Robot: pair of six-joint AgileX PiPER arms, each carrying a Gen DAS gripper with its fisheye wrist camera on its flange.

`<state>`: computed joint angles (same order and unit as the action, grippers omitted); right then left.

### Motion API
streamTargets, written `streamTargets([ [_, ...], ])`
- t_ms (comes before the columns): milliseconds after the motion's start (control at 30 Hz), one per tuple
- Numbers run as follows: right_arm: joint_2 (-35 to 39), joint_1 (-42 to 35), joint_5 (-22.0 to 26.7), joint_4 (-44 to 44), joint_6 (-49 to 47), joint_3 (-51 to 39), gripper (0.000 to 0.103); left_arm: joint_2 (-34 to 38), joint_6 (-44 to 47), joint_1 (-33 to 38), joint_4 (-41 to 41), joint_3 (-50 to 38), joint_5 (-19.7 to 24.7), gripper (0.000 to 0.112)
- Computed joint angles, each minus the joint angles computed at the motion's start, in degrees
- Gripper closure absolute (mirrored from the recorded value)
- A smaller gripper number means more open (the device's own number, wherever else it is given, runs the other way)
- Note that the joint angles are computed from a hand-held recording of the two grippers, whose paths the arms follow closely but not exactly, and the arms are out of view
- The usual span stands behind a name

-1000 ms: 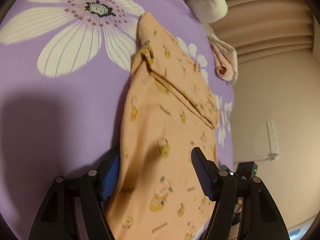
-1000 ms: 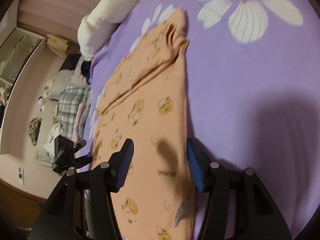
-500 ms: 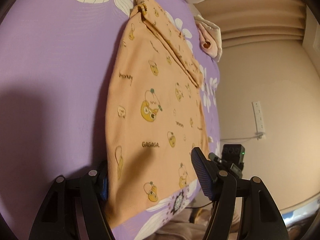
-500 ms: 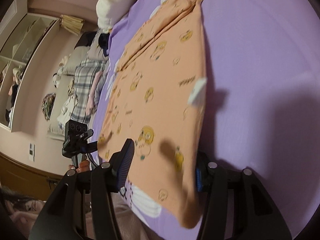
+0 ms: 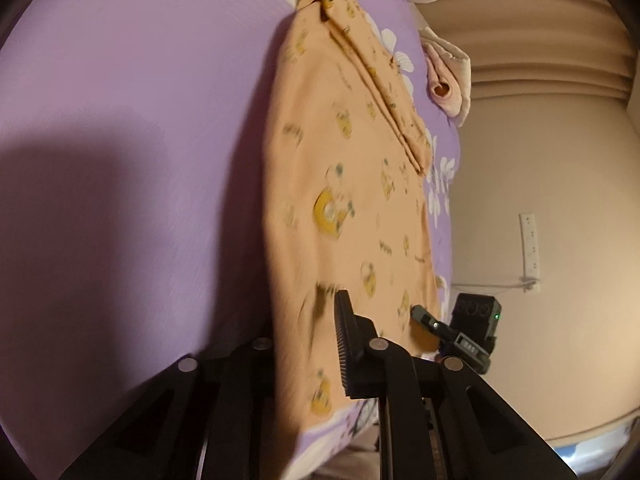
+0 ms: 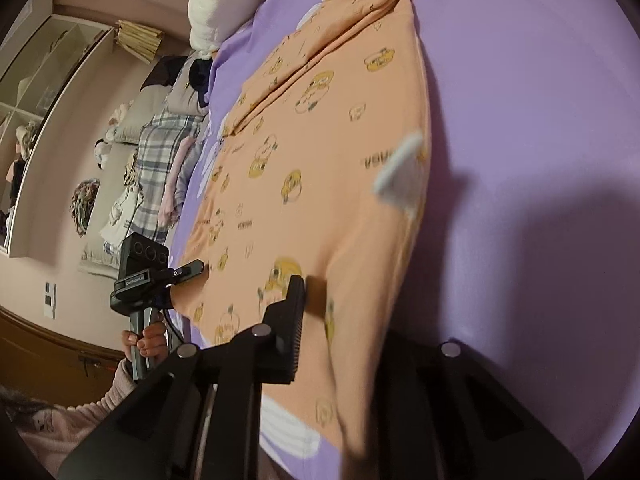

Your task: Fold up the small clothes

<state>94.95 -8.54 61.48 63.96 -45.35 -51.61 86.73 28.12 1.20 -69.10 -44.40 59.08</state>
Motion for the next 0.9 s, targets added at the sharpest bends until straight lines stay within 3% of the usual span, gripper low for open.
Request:
streamTargets([
  [133, -1.15, -0.48, 0.32, 0.45, -1.83, 2.19, 0.089, 0.44, -0.37, 0.50, -0.85, 0.66, 0.03, 0.111],
  [300, -3.04, 2.62, -3.07, 0.82, -1.23, 0.90, 0.099, -0.92, -1.55, -1.61, -2.13, -2.31, -1.68, 0.112],
  [667, -12.52, 0.68, -1.79, 10.57, -7.51, -3.41, 0.099, -7.66, 0.96, -3.22, -4.18, -12.45, -3.29, 0.112],
  [900, -14.88, -1.57, -0.50, 12.18, -10.44, -2.25, 0.100, -9.61, 2.79, -3.30, -4.74, -12.68, -3.77, 0.112],
])
